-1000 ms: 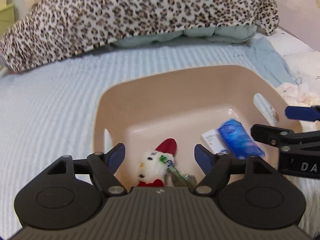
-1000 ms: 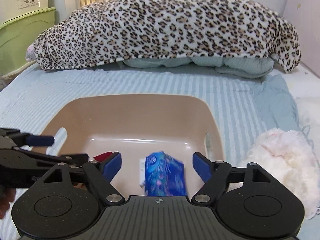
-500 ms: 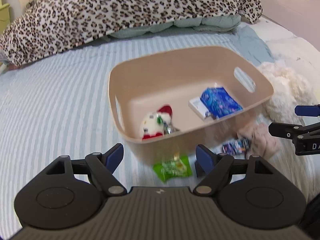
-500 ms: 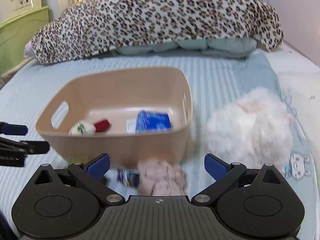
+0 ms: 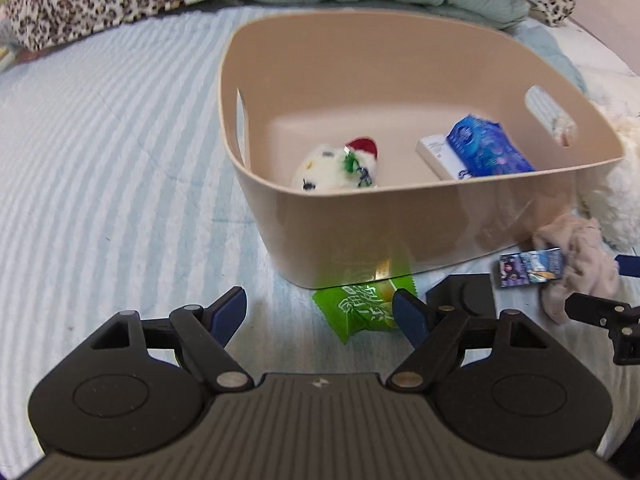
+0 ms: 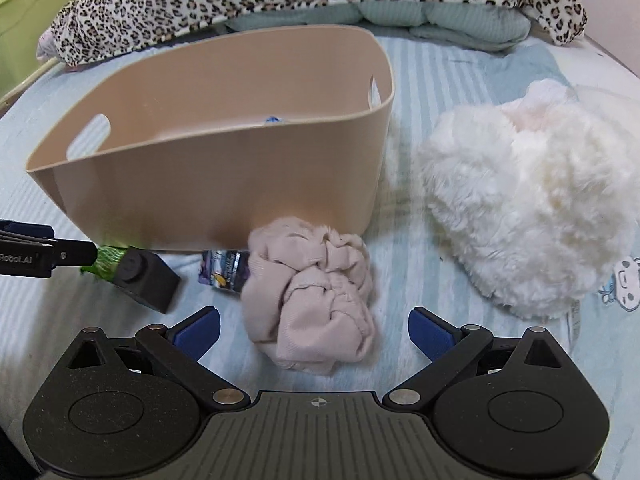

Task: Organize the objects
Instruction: 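Grasp the pink cloth with right tool while left tool grasps green snack packet, then carry cloth and snack packet over the basket and open both tools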

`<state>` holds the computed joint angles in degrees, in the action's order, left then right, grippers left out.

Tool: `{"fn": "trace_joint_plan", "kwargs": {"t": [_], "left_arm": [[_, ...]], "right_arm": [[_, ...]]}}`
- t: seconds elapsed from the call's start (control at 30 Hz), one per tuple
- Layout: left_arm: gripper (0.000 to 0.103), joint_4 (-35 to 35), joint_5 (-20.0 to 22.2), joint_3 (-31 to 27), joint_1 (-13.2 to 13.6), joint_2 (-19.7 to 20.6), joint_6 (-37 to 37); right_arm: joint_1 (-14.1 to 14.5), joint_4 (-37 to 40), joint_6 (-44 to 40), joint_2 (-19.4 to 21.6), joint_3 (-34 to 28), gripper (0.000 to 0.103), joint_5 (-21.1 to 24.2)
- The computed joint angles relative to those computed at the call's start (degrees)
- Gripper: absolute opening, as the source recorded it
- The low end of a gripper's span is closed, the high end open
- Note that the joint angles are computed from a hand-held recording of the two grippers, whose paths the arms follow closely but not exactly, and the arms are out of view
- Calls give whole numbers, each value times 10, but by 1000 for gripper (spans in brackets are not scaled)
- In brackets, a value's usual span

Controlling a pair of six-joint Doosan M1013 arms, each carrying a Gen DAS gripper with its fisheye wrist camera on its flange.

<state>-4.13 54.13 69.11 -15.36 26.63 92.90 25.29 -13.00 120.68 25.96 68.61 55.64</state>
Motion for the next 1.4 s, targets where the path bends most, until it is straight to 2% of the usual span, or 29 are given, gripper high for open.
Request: {"fn": "trace_joint_plan", "kwargs": {"t": [0.13, 0.33, 0.43, 0.5, 0.53, 0.73, 0.87, 1.2, 1.4], "left_arm": [[80, -6, 20, -10, -1, 14, -4], [77, -16, 10, -4, -1, 17, 0], [64, -38, 6, -2, 1, 17, 28], [48, -53, 9, -2, 3, 16, 46], [41, -64, 12, -2, 5, 16, 56], [23, -90, 20, 0, 11, 12, 76], [22, -100, 19, 5, 15, 6, 79], [20, -113, 12, 28, 26, -22, 110], [20, -118, 3, 40, 32, -41, 117]], "right_arm": [[-4, 12, -7, 11, -5, 98, 4], [-4, 14, -8, 25, -16, 87, 7], [-3, 15, -8, 27, -16, 80, 3], [-1, 8, -9, 28, -15, 67, 2], [-1, 7, -13, 27, -15, 65, 2], [3, 0, -14, 21, -8, 45, 0], [4, 4, -6, 14, -4, 37, 2], [6, 8, 23, -20, 28, 35, -13], [4, 6, 35, -36, 39, 35, -41]]}}
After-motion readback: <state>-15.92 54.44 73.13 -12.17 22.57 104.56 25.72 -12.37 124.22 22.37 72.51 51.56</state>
